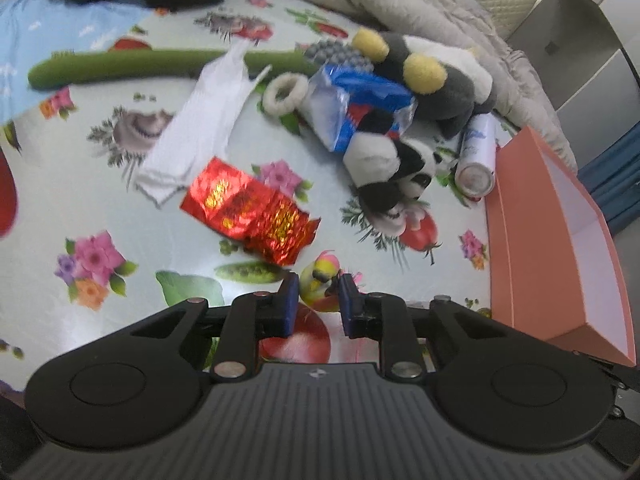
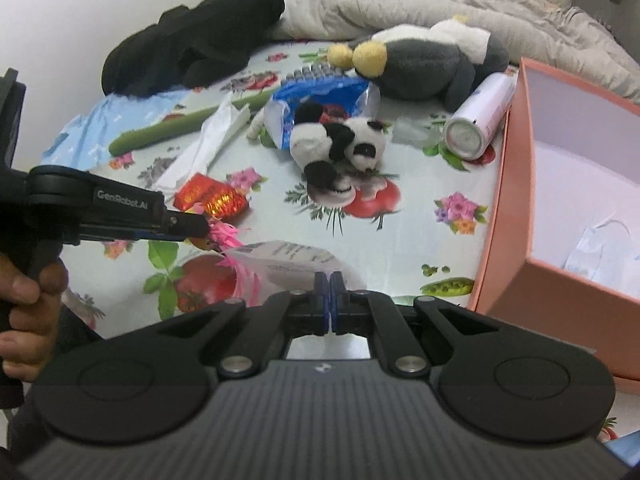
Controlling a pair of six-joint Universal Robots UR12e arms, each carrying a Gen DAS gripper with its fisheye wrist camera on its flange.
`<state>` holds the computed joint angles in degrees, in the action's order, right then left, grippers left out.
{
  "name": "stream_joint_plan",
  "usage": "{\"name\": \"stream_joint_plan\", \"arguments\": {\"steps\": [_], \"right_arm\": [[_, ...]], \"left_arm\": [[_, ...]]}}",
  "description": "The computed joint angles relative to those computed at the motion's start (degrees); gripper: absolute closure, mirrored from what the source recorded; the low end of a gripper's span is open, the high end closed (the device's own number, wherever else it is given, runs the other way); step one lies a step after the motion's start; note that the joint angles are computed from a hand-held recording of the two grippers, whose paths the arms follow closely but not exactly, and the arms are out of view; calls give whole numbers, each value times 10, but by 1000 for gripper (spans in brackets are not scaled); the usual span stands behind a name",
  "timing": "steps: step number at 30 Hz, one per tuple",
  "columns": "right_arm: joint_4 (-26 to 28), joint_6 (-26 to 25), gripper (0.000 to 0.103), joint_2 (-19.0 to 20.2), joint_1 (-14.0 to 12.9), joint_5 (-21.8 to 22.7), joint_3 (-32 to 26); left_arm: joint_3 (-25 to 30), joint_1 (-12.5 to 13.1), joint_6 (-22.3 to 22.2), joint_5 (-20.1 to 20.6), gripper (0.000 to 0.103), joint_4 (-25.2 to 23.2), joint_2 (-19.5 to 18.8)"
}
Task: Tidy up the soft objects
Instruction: 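Lift the clear bag and small toy off the bed with both grippers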
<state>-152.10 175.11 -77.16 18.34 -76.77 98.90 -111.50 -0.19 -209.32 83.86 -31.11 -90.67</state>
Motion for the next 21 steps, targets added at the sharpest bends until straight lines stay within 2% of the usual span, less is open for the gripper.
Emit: {"name": "stream_joint_plan", "arguments": {"steps": [16,21], "right_arm": [[-69,21,100,-37,-14,-5,27],[-66,32,100,-38,-21,11,28]], "left_arm": [[24,-28,40,17,78,-4,23],[26,-32,42,21,78,-2,25]]}}
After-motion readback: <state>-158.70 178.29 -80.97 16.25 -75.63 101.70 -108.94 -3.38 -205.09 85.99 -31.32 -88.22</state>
